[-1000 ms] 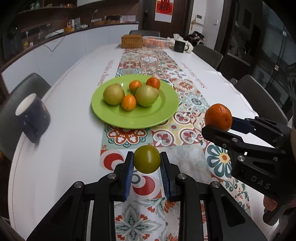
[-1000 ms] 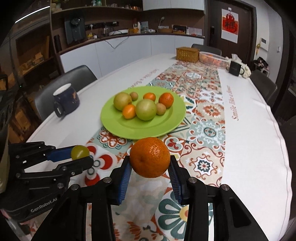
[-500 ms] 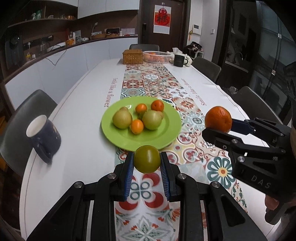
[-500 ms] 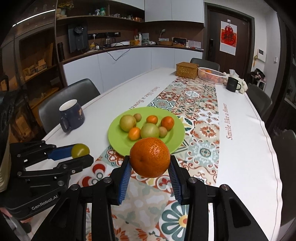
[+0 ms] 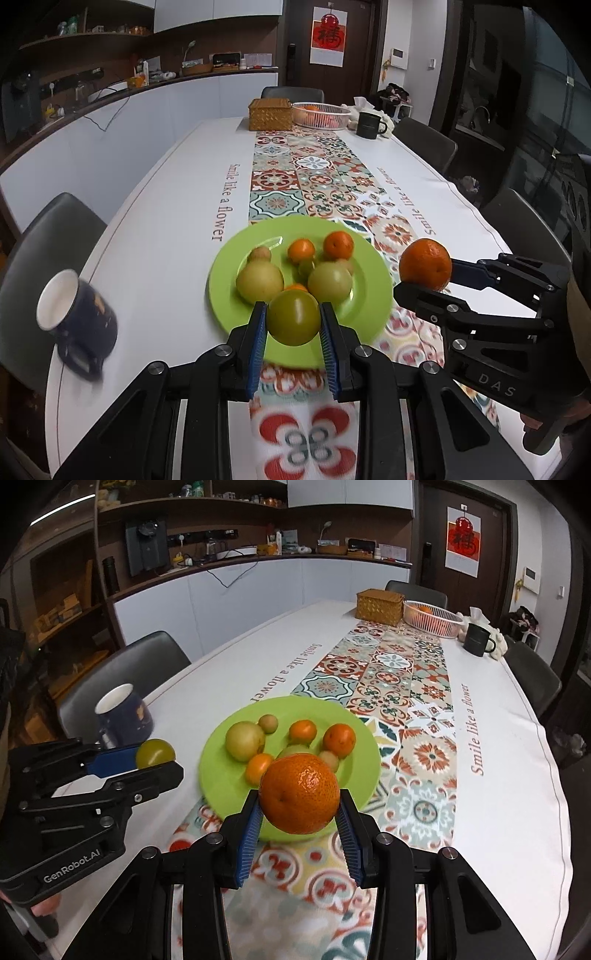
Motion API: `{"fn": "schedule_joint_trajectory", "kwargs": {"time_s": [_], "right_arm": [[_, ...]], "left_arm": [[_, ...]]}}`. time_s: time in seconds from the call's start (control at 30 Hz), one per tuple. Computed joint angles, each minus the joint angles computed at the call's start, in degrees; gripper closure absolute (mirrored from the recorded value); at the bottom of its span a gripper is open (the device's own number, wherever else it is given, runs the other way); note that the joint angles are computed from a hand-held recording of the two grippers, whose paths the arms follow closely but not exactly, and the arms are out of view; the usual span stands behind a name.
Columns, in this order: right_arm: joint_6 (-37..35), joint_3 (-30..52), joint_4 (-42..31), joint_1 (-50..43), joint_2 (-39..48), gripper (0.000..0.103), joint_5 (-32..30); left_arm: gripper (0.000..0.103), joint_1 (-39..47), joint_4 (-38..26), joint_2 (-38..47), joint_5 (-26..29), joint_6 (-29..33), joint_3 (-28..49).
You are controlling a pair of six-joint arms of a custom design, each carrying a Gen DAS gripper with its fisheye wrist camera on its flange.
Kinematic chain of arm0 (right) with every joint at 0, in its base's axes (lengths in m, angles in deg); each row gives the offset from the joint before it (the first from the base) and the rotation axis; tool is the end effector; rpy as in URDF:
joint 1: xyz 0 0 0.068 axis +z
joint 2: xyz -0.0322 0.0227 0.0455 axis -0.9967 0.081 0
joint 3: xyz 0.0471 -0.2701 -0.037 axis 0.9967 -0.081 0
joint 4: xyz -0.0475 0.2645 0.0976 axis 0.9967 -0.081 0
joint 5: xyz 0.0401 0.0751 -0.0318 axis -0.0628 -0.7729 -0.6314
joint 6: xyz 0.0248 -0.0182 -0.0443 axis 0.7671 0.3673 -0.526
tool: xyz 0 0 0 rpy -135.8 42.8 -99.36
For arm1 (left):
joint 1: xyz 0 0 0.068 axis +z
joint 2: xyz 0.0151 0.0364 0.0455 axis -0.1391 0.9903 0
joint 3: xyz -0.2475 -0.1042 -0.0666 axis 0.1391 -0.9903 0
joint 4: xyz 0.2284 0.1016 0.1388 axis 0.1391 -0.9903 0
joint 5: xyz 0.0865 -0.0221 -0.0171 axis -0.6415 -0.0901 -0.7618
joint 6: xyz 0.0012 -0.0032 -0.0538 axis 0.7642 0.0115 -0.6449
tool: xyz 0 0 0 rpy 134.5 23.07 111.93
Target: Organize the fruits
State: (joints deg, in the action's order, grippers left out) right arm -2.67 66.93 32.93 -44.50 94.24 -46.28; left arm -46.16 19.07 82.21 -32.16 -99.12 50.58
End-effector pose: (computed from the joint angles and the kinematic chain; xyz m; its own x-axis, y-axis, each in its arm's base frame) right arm 0.2693 0.2321 0.2706 -0.5638 -0.4317 -0.7041 -0.6213 0.7834 0.0172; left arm 0.2144 -0.1479 0.2694 -0.7079 -0.1011 -0.6991 -0.0867 0.9947 -0.0561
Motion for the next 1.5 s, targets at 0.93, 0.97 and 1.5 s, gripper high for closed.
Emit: {"fn": "schedule_joint_trajectory", "kwargs": {"time_s": [0.93, 0.97, 1.5], "right_arm": [[-4.1, 17.2, 0.5, -2.9, 21.9, 0.062, -4.1], [-4.1, 17.2, 0.5, -2.9, 21.9, 0.062, -4.3], [-3.8, 11.6, 5.0, -1.2, 17.0, 0.042, -1.4]], "left_arm": [[0.055, 17.7, 12.9, 14.3, 17.7, 15.0, 4.1], [0.053, 17.1, 12.0, 13.7, 15.3, 14.5, 4.1], [0.039, 11.1, 5.8, 4.3, 0.3, 9.3, -1.3]]}}
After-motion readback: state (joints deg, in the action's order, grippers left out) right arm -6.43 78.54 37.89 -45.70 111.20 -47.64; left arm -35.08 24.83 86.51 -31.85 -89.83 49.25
